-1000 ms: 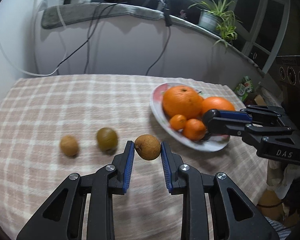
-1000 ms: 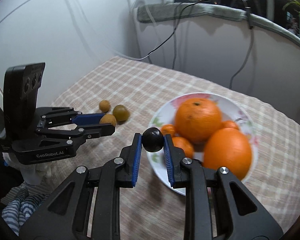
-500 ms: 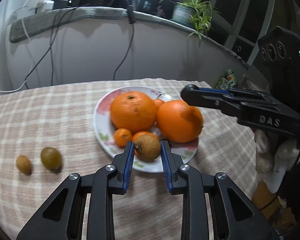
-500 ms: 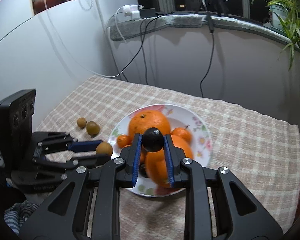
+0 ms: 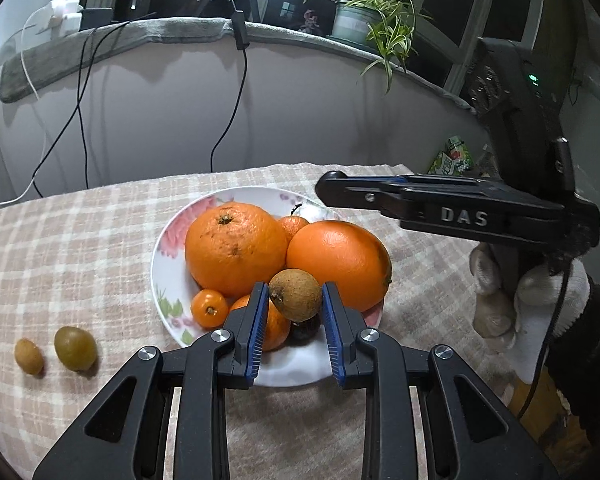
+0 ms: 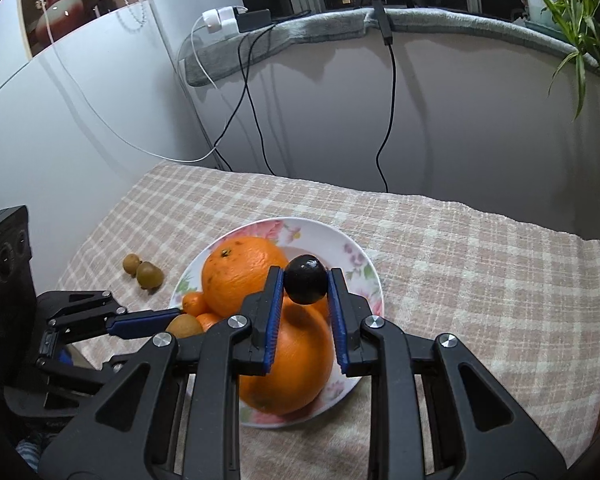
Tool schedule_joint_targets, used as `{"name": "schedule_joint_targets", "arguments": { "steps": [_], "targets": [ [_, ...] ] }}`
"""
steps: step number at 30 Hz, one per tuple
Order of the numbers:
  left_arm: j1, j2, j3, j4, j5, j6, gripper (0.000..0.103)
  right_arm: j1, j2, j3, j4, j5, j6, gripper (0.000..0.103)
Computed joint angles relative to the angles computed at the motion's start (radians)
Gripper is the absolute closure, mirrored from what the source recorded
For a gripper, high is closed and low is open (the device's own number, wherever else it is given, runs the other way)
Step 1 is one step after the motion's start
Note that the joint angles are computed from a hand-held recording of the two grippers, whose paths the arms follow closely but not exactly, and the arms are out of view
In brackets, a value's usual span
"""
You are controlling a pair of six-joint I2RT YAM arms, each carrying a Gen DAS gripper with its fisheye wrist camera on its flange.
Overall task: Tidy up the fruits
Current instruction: 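Carry the kiwi with the left tool while the right tool carries the plum over the plate, then open both tools to release the kiwi and plum onto the plate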
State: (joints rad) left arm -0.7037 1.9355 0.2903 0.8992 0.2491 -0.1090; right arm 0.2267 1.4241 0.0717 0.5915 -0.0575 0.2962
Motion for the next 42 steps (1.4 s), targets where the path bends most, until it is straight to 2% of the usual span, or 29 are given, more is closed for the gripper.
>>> {"name": "schedule_joint_targets", "arguments": {
  "steps": [8, 14, 31, 32, 33, 35, 36, 38, 40, 41, 42],
  "targets": [
    [-0.022, 0.026, 0.022, -0.003, -0.022, 0.001, 0.078, -0.032, 0.173, 0.088, 0.050, -0.037, -0.026, 0.080],
    [-0.020, 0.023, 0.032, -0.015, -0.030, 0.007, 0.078, -0.038, 0.241, 0.126, 0.066, -0.047, -0.033, 0.080],
    [-0.038, 0.009, 0.019, -0.014, -0.059, 0.010, 0.077, -0.025, 0.255, 0.138, 0.061, -0.027, -0.031, 0.080],
    [-0.037, 0.008, 0.018, -0.013, -0.059, 0.010, 0.072, -0.023, 0.251, 0.138, 0.056, -0.024, -0.031, 0.079],
    [-0.037, 0.006, 0.015, -0.010, -0.061, 0.009, 0.066, -0.021, 0.246, 0.137, 0.051, -0.022, -0.030, 0.077],
    [-0.039, 0.001, 0.011, -0.008, -0.067, 0.008, 0.059, -0.016, 0.233, 0.134, 0.044, -0.013, -0.030, 0.059],
    [-0.039, -0.001, 0.009, -0.007, -0.068, 0.008, 0.058, -0.012, 0.224, 0.128, 0.046, -0.002, -0.028, 0.047],
    [-0.038, -0.001, 0.008, -0.004, -0.072, 0.009, 0.057, -0.008, 0.208, 0.123, 0.042, 0.001, -0.028, 0.044],
    [-0.040, -0.002, 0.007, -0.004, -0.080, 0.009, 0.049, -0.007, 0.196, 0.123, 0.032, 0.002, -0.027, 0.043],
    [-0.041, -0.004, 0.004, -0.001, -0.086, 0.006, 0.041, -0.007, 0.193, 0.122, 0.028, 0.004, -0.027, 0.042],
    [-0.042, -0.004, 0.005, -0.001, -0.088, 0.004, 0.038, -0.007, 0.189, 0.121, 0.025, 0.004, -0.029, 0.036]
  ]
}}
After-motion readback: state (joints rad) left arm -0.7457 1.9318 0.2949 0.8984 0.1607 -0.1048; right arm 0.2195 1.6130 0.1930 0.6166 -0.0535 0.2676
